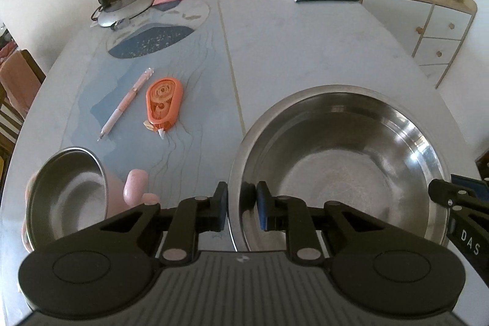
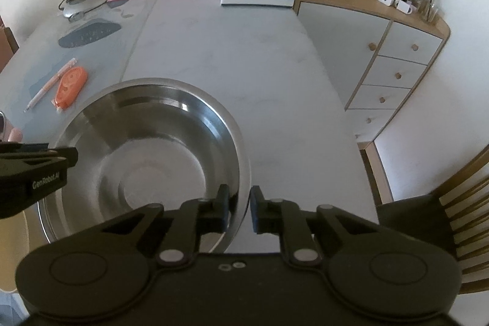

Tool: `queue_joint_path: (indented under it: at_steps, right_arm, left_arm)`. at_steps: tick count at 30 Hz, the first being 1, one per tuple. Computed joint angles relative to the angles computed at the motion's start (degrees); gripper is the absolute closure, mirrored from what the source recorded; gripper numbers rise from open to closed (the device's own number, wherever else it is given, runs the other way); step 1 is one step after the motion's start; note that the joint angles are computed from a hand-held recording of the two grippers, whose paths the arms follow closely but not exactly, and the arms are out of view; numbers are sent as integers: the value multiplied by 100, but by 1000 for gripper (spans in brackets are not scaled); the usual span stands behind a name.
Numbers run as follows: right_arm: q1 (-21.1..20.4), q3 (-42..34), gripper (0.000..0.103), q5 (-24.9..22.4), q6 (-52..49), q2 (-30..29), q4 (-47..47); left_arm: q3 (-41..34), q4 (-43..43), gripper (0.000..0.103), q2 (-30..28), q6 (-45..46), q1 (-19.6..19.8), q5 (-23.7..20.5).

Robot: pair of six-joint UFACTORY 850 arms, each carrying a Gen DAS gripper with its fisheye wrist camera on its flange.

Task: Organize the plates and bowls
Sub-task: 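Carry the steel basin with both grippers onto the plate stack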

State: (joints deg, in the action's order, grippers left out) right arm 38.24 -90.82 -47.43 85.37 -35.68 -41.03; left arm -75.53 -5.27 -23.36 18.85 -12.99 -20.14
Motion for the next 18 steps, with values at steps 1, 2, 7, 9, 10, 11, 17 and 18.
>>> queue_joint_path:
  at_steps: [1, 2, 7, 9, 10, 11, 17, 18]
  right_arm:
    - [13, 15, 88, -22, 8, 37, 5]
    - [33, 33, 88, -43, 28, 73, -6]
    - [158, 88, 89, -216, 83, 246, 3]
    - [227, 83, 89, -302, 78, 309, 42]
    - [269, 77, 88, -360, 89, 339, 46]
    - [308, 73, 89, -406, 102, 369, 50]
    - [594, 12, 89, -656, 210, 524, 62]
    - [648, -13, 89, -705, 232, 537, 71]
  left_arm:
    - [25, -45, 84, 42, 51, 8, -15]
    - [43, -99, 84, 83, 116, 17, -39]
    - [197, -380, 84, 369, 430, 84, -173]
    - [276, -525, 84, 514, 603, 138, -255]
    - [320, -611, 84, 586, 710, 167, -286]
    - [387, -685, 84, 685, 818, 198, -304]
    - [735, -970, 84, 1209, 1283, 442, -527]
    - [792, -1004, 84, 1286, 1335, 487, -567]
